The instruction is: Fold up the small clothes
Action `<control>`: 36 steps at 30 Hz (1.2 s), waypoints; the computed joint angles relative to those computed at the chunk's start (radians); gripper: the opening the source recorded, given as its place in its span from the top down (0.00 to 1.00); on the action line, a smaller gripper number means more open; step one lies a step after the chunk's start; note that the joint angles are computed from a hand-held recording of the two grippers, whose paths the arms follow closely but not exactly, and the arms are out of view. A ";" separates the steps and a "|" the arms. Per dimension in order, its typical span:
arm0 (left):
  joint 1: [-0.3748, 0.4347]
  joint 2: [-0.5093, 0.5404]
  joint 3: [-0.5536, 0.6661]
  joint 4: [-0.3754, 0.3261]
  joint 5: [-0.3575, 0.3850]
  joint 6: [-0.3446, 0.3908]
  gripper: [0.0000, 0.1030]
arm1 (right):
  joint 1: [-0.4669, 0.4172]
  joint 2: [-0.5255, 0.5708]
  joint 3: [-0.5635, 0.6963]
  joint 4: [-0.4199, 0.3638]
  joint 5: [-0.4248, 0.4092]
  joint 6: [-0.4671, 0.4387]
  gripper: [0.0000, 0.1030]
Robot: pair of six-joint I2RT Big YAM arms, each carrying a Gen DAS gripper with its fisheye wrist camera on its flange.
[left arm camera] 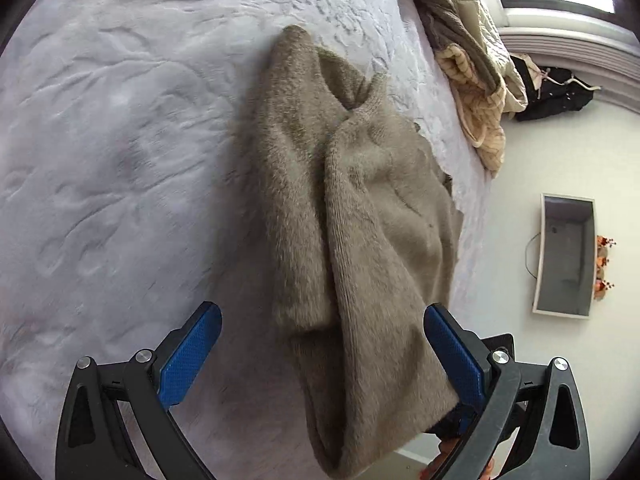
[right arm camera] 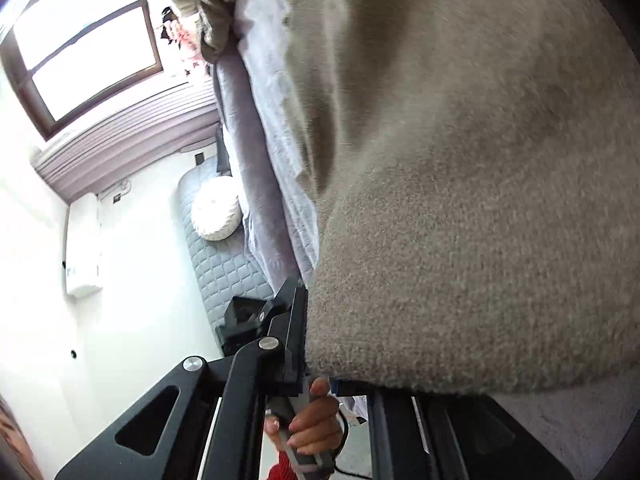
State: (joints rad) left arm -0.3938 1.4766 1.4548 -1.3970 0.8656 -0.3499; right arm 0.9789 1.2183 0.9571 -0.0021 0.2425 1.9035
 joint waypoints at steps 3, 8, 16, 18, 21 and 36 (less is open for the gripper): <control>-0.031 0.080 0.066 0.016 0.064 -0.007 0.02 | -0.019 -0.016 0.017 -0.029 -0.038 -0.051 0.92; -0.100 0.151 0.206 0.026 0.013 0.015 0.02 | -0.032 -0.004 0.047 -0.106 -0.118 -0.098 0.92; -0.171 0.243 0.332 -0.152 -0.217 0.160 0.38 | -0.043 0.029 0.183 -0.494 -0.340 -0.204 0.87; -0.167 0.239 0.319 -0.158 -0.224 0.170 0.38 | -0.045 0.041 0.253 -0.642 -0.355 -0.285 0.87; -0.173 0.240 0.321 -0.164 -0.246 0.184 0.38 | -0.066 0.035 0.320 -0.816 -0.284 -0.370 0.87; -0.227 0.151 0.320 -0.024 -0.322 0.103 0.81 | -0.180 -0.039 0.194 -0.911 -0.324 -0.423 0.90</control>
